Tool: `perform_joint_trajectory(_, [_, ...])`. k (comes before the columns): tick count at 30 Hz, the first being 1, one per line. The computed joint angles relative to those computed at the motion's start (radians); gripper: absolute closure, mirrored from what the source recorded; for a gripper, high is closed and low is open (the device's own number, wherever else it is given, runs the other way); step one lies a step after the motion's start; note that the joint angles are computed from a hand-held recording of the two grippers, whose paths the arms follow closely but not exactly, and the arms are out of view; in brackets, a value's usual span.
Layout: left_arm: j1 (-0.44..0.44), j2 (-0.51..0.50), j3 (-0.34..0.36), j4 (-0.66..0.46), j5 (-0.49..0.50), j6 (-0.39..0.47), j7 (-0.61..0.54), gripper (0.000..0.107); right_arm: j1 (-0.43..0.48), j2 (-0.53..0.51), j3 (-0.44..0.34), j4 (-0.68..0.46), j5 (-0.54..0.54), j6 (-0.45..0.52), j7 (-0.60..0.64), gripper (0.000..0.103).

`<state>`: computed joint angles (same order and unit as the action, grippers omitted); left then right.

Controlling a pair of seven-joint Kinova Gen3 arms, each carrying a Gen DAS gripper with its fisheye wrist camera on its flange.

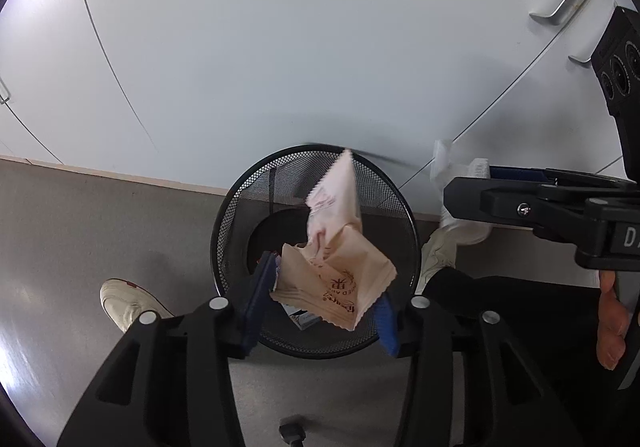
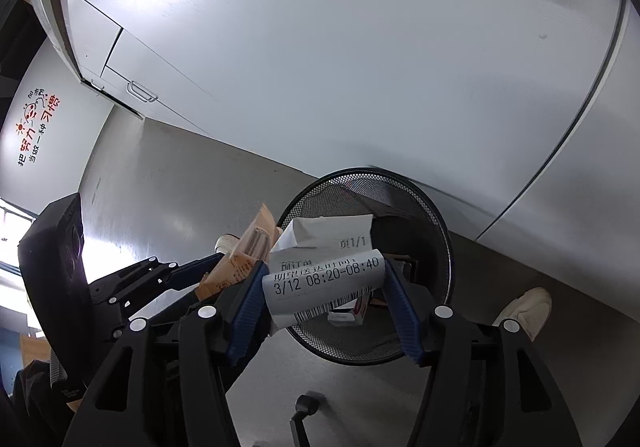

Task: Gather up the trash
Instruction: 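Lower both tools over the wastebasket and open them to drop the bag and receipt, then raise both tools back toward the counter with the remaining wrappers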

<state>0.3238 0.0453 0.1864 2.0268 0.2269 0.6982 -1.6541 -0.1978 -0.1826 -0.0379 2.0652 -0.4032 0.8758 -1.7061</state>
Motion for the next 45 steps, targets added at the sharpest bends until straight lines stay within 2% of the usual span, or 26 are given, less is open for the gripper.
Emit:
perform_joint_trajectory(2, [0.004,0.004,0.001,0.004,-0.021,-0.004,0.011,0.045,0.004,-0.002,-0.013,-0.009,0.034,0.009,-0.028,0.031])
perform_joint_trajectory(4, [0.003,0.015,0.000,0.003,-0.025,0.005,0.011,0.044,0.008,-0.007,-0.017,-0.011,0.052,0.012,-0.051,0.022])
perform_joint_trajectory(7, [0.011,0.027,0.000,0.003,-0.060,0.010,0.047,0.030,0.012,-0.014,-0.017,-0.017,0.066,0.017,-0.084,0.013])
perform_joint_trajectory(17, [0.024,-0.009,0.007,-0.002,-0.089,0.025,0.088,0.011,0.005,-0.070,-0.077,-0.048,0.199,0.048,-0.210,0.008])
perform_joint_trajectory(24, [0.019,-0.081,0.003,-0.005,-0.104,0.062,0.126,0.009,-0.020,-0.126,-0.122,-0.081,0.272,0.110,-0.313,0.005])
perform_joint_trajectory(32, [-0.006,-0.255,-0.009,-0.047,-0.091,0.150,0.125,0.009,-0.038,-0.245,-0.173,-0.153,0.306,0.208,-0.412,0.004])
perform_joint_trajectory(39, [-0.048,-0.399,0.021,-0.163,-0.148,0.258,0.180,0.009,0.004,-0.369,-0.226,-0.304,0.344,0.347,-0.470,0.004])
perform_joint_trajectory(45, [-0.097,-0.460,0.040,-0.326,-0.164,0.366,0.227,0.009,0.058,-0.414,-0.247,-0.499,0.374,0.498,-0.454,0.004])
